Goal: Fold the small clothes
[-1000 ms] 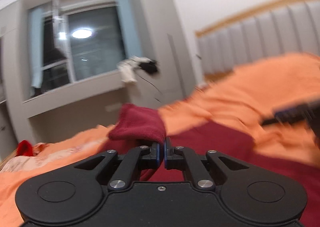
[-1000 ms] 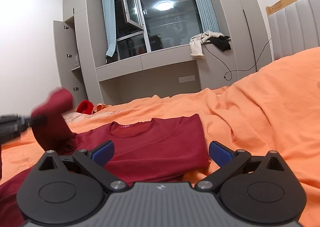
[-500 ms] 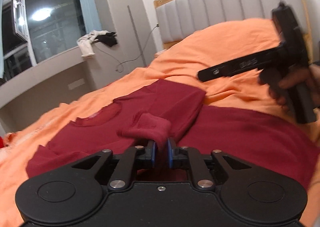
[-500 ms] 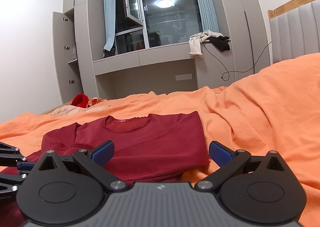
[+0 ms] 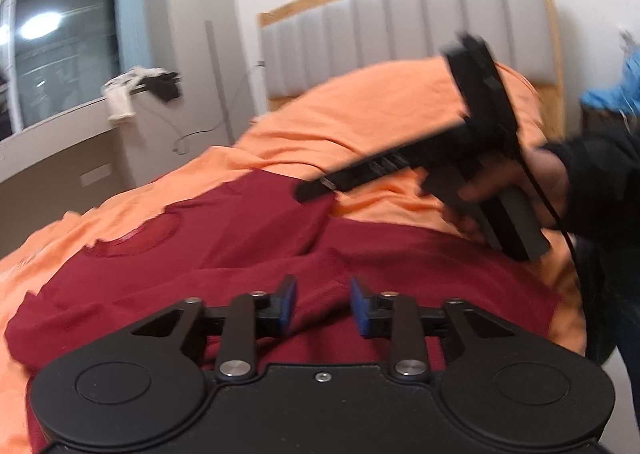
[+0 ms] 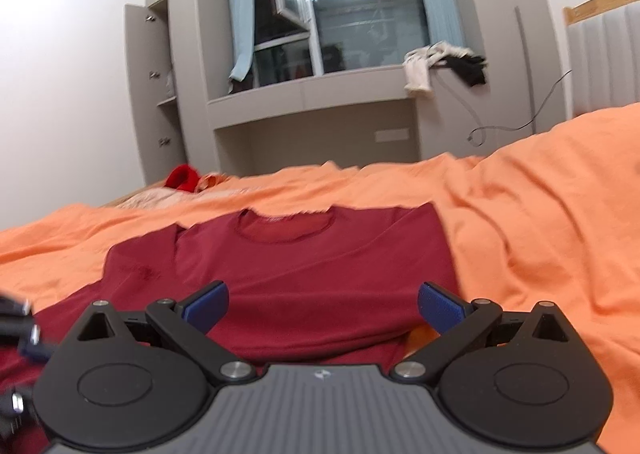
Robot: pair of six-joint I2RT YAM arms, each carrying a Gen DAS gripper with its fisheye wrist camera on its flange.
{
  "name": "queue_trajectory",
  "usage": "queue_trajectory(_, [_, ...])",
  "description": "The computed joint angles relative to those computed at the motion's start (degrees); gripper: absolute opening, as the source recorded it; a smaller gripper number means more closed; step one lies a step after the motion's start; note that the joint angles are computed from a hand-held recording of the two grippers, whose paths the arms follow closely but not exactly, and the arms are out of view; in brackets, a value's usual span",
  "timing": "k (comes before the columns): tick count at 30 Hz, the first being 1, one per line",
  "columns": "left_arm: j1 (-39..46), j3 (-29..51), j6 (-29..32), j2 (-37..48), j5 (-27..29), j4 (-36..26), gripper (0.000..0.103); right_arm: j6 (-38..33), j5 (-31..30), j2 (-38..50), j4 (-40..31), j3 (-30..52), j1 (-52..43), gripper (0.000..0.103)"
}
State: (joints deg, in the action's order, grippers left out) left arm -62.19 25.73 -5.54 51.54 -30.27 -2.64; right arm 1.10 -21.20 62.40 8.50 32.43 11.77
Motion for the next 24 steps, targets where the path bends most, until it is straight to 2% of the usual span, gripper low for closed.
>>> queue_trajectory(2, [2.47, -0.16, -1.24, -2.68, -0.82, -1.7, 0.05, -1.34, -0.65, 0.58, -1.52, 0.64, 0.56, 0.103])
queue_trajectory(6, [8.51, 0.24, -6.2, -7.81, -4.97, -6.32, 0.064, -3.17, -2.67, 1.16, -3.28, 1.05, 1.43, 0.103])
queue_trajectory(8, [13.37, 0.23, -9.14, -11.31, -5.36, -8.98, 0.08, -4.32, -3.49, 1.2, -3.67, 0.98, 2.03, 0.102])
queue_trajectory(11, [20.54, 0.19, -11.32, -13.52, -7.32, -11.09, 0.093, -6.03, -4.63, 1.33, -4.88, 1.26, 3.24, 0.098])
queue_trajectory(13, [26.42, 0.78, -12.08, -13.95, -5.26, -12.65, 0.101, -6.81, -4.85, 1.57, -5.66, 1.49, 4.02, 0.097])
queue_trajectory(15, [33.18, 0.7, -13.92, -14.69, -1.29, -13.67, 0.102, -7.66, -5.04, 1.99, -6.4, 1.84, 4.56, 0.097])
queue_trajectory(19, [47.11, 0.99, -20.85, -14.17, 10.82, -14.77, 0.102, -7.29, -5.49, 2.92, -6.64, 2.17, 4.48, 0.101])
queue_trajectory(20, [49.36, 1.31, -22.27, -13.7, 12.15, -15.47, 0.102, -6.96, -5.82, 3.2, -6.67, 2.27, 4.14, 0.101])
queue_trajectory(24, [54.26, 5.3, -28.38, -7.7, 10.35, -23.58, 0.102, -5.34, -7.37, 4.48, -7.25, 2.85, 2.65, 0.102])
